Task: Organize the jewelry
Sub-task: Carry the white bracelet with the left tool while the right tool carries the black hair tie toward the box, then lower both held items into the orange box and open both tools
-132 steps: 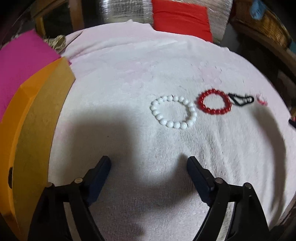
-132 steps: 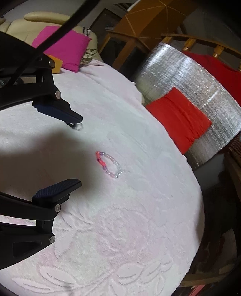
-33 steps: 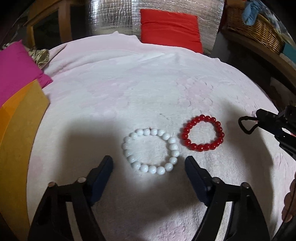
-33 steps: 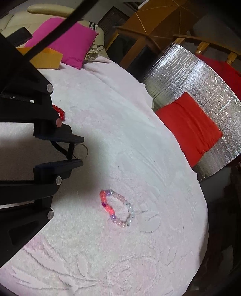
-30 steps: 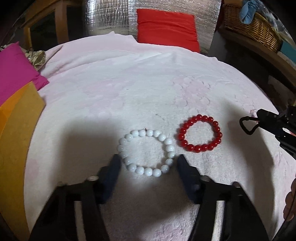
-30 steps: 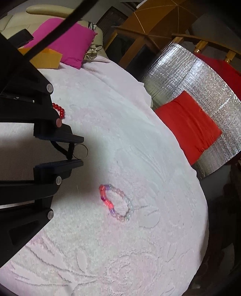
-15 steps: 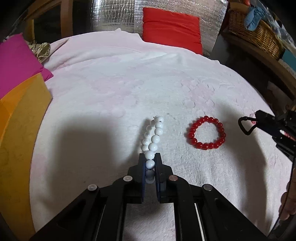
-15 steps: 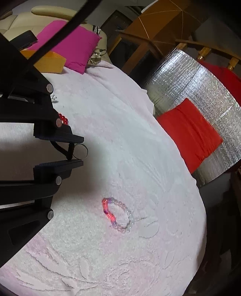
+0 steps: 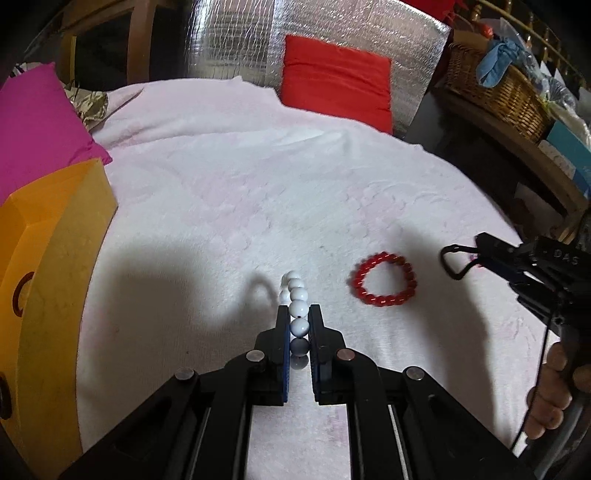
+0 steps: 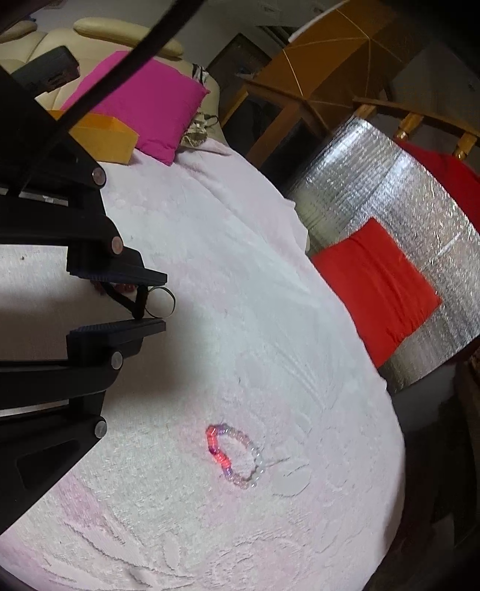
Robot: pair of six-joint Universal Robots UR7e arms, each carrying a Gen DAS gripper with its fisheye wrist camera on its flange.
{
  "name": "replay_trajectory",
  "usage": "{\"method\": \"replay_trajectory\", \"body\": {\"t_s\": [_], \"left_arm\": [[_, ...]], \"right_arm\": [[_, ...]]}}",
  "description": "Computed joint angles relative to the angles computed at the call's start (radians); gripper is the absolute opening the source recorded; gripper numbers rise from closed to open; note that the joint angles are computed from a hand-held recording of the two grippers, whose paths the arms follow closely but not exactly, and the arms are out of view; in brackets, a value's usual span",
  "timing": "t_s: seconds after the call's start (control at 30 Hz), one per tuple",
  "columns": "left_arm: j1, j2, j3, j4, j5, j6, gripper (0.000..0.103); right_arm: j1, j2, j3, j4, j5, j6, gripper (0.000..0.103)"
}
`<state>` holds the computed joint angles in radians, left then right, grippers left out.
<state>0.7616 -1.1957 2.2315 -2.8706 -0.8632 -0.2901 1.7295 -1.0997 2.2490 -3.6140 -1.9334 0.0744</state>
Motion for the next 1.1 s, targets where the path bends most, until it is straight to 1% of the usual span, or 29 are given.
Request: {"method": "replay_trajectory", "body": {"t_s": [0.23,0.47,0.67,0.9,1.1], "left_arm": [[-0.042,-0.031,0.027,-0.035,-0.010,0.007,0.009],[-0.085,-0.069,0.056,-0.040,0.004,-0.007,0.009],[-0.120,-0.109,0.081,-0.030,0.007,-0.018,0.009],[-0.171,-0.200,0.132,-0.011,0.016,-0.032,0.009],[-0.196,-0.299,0.174,-0.003,0.057,-0.035,0.009]], "right_arm": [[0.024,0.008,0.004,-0.023,-0.017,-0.054,0.020],[0.035,0.012,0.011,-0.026,-0.016,-0.071,0.020],[0.064,0.033,0.012,-0.038,-0.021,-0.096,0.020],[0.105,0.078,0.008,-0.065,-0.045,-0.130,0.020],[0.137,0.119,0.002,-0.097,-0.043,-0.143,0.020]]}}
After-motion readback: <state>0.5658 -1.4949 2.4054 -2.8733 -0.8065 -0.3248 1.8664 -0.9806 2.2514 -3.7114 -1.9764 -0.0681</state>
